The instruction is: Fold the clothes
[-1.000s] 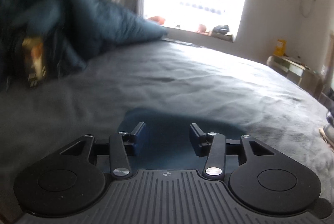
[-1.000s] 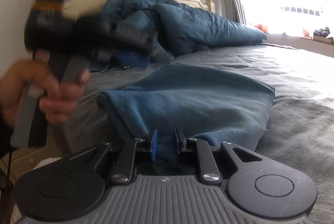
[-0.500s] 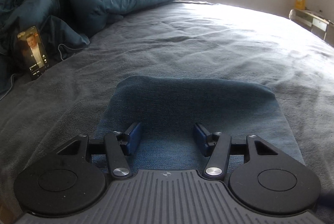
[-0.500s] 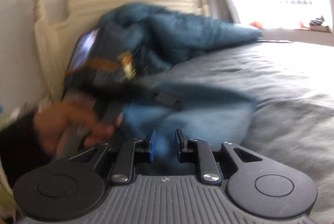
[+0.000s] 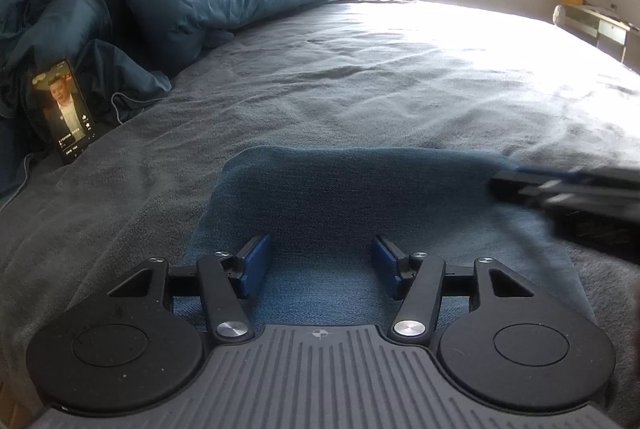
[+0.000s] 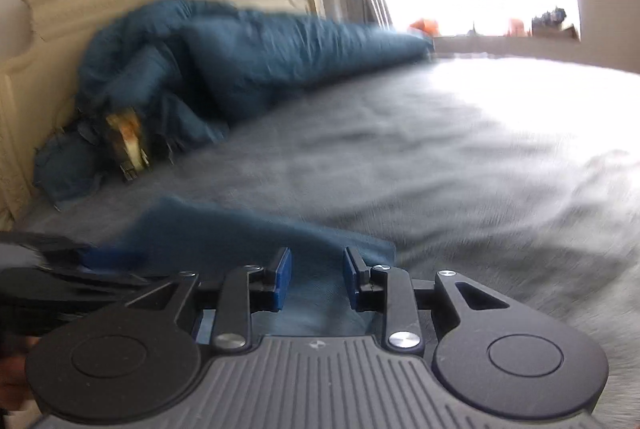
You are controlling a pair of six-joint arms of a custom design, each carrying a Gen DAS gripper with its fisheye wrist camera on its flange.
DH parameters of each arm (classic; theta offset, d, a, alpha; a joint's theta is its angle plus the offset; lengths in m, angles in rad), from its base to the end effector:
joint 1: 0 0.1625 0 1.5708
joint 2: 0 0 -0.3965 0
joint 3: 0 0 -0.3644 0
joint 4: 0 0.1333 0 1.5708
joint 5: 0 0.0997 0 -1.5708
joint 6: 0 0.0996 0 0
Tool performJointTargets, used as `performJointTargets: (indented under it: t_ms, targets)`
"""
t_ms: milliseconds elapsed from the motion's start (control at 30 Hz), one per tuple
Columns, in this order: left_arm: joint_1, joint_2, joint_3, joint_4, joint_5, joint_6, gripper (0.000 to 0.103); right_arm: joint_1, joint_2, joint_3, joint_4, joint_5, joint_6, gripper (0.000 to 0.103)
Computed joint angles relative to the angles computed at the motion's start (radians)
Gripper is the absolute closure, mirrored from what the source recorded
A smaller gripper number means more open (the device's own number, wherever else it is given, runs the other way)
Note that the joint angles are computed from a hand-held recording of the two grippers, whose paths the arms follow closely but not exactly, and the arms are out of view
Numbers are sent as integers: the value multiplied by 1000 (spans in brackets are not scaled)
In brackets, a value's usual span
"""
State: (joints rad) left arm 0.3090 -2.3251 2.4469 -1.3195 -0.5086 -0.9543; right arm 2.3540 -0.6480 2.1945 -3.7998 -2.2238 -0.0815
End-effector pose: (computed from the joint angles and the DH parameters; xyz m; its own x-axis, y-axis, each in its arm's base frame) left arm -0.0905 -0.2601 0.3257 -0.6341 0.0931 -0.7677 0.6395 0.6212 -0.4529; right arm 0.3707 -0.2691 0.0390 -0.7859 -0.3326 0.5213 -0.6135 0.5246 -0.5903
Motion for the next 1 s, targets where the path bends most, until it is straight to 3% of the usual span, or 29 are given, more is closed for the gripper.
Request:
performJointTargets:
  t_ms: [100,1000]
  targets:
    - [-5,15,2,20,9,-10,46,1,47,-12,-59,-15,-46,73]
    - [-8,42,-13,54,8,-33,45,-2,77,1,-145,-6,-77,73]
